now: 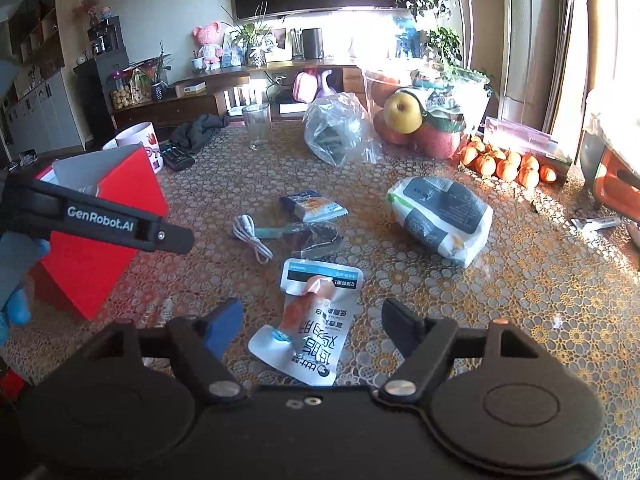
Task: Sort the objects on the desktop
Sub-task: 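Close the left tool on the white USB cable while the right tool grasps the white sausage packet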
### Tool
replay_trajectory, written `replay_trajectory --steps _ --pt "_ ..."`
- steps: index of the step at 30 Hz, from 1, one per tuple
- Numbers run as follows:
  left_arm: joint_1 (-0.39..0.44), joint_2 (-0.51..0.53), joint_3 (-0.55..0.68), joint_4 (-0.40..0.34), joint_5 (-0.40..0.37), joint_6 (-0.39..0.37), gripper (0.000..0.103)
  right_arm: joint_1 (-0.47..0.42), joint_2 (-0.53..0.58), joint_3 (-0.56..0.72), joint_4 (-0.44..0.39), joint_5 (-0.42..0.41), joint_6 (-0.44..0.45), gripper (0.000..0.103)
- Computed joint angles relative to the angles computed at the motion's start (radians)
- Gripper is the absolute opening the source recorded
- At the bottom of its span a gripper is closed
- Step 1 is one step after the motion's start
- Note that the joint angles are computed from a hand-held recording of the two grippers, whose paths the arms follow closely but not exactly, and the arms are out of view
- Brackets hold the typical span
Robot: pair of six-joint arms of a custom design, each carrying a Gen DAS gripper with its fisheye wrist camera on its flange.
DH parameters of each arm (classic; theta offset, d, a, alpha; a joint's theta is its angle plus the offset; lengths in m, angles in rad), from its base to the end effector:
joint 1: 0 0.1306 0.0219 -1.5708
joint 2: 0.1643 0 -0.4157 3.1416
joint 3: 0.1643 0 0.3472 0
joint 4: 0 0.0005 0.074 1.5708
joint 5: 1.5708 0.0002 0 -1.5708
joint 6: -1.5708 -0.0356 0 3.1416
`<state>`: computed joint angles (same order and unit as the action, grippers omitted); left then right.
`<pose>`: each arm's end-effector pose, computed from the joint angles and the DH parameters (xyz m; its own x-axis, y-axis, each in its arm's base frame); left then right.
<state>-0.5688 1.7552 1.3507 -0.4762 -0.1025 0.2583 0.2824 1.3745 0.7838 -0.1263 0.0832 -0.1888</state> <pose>0.4673 -0.2950 0.3001 -0.7510 0.1786 -0.6356 0.2990 0.9503 -0.0863 0.3653 0.1024 0.2806 -0.6607 0.0030 -0.7506 -0.0952 0.9916 0.0878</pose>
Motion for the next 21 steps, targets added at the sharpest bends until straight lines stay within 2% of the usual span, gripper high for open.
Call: replay_trajectory --steps 2,3,7,8,9,15,21 --pt "-0.004 0.028 0.023 -0.004 -0.041 0.002 0.082 -0.008 0.025 0.006 0.012 -0.01 0.003 0.077" --pt "-0.006 0.042 0.035 -0.008 -0.054 0.001 0.086 -0.012 0.038 0.01 0.016 -0.014 0.004 0.077" --pt "0.003 0.088 0.076 -0.019 -0.047 0.027 0.09 -0.024 0.082 0.025 0.035 -0.032 -0.003 0.077" --pt "0.004 0.099 0.087 -0.022 -0.043 0.029 0.099 -0.026 0.092 0.027 0.041 -0.036 -0.004 0.079" --pt "0.004 0.109 0.095 -0.022 -0.047 0.036 0.103 -0.029 0.102 0.028 0.049 -0.042 -0.007 0.08" --pt "0.019 0.177 0.183 -0.095 -0.007 0.126 0.103 -0.03 0.152 0.044 0.068 -0.049 -0.006 0.082" --pt "0.024 0.233 0.262 -0.156 0.013 0.18 0.103 -0.037 0.189 0.066 0.077 -0.051 -0.017 0.082"
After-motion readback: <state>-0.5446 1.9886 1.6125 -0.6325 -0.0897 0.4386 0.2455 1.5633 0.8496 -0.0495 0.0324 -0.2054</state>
